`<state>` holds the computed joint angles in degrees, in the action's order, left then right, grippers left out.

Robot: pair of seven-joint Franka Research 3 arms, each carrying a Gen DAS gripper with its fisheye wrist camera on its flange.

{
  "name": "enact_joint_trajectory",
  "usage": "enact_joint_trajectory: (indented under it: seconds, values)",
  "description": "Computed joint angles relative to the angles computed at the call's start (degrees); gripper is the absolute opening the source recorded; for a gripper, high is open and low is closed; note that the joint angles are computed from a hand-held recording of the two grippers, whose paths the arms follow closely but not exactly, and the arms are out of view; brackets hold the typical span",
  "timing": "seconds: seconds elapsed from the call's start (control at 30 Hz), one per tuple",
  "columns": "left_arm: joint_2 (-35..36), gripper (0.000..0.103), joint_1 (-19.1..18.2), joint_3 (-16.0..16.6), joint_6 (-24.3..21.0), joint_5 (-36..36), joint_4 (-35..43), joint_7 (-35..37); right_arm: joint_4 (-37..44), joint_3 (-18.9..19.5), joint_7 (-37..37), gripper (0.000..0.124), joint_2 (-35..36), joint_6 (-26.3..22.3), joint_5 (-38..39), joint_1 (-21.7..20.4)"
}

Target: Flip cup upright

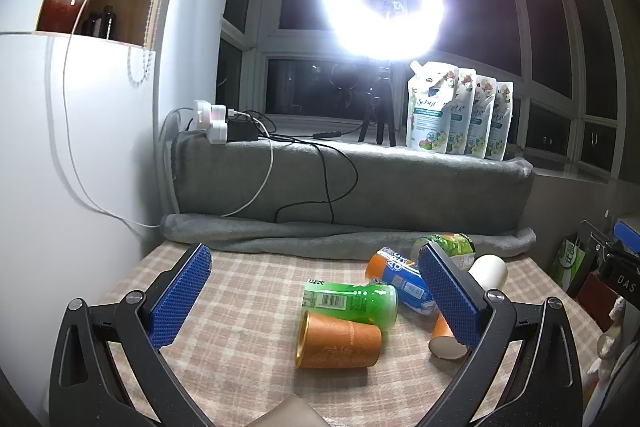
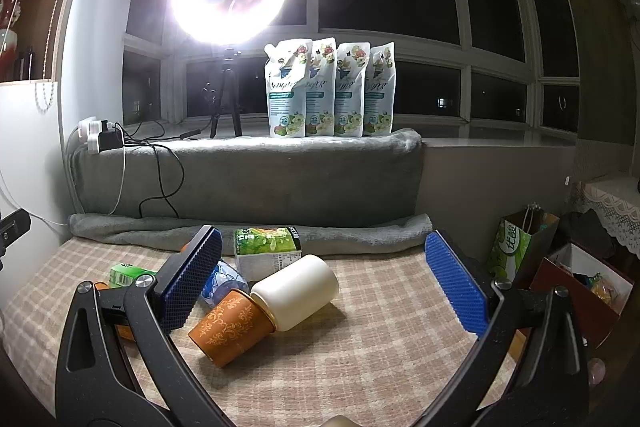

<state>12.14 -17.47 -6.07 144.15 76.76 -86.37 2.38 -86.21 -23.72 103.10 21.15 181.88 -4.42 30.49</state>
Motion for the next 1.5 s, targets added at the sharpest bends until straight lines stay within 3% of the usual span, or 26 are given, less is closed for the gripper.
enact_joint_trajectory:
  seconds: [0.57,1.07,1.2,1.3,1.4,1.5]
  values:
    - [0.4,0.103,-0.1,0.0,-0.4,-0.3,0.3,0.2,0.4,1.1,-1.1,0.103,0.3,-0.2,0.5,-0.7]
    - [1.1,0.103,0.0,0.5,0.3,-2.0,0.9,1.9,4.4,8.5,-5.7,0.103,2.6,-2.6,2.4,-6.2]
    - [0.9,0.103,0.1,0.7,0.4,-1.8,0.6,0.8,7.1,12.7,-8.7,0.103,4.1,-4.3,3.9,-9.1]
    - [1.2,0.103,0.7,0.6,1.2,-3.6,0.6,2.4,11.3,21.0,-15.4,0.103,6.1,-8.3,7.7,-14.9]
    - [1.4,0.103,1.2,0.6,2.2,-6.3,0.4,4.5,18.2,27.6,-23.4,0.103,9.6,-15.1,12.4,-19.0]
    - [1.5,0.103,1.4,0.8,2.1,-8.3,0.1,5.1,28.3,30.6,-29.7,0.103,15.2,-24.3,16.3,-20.4]
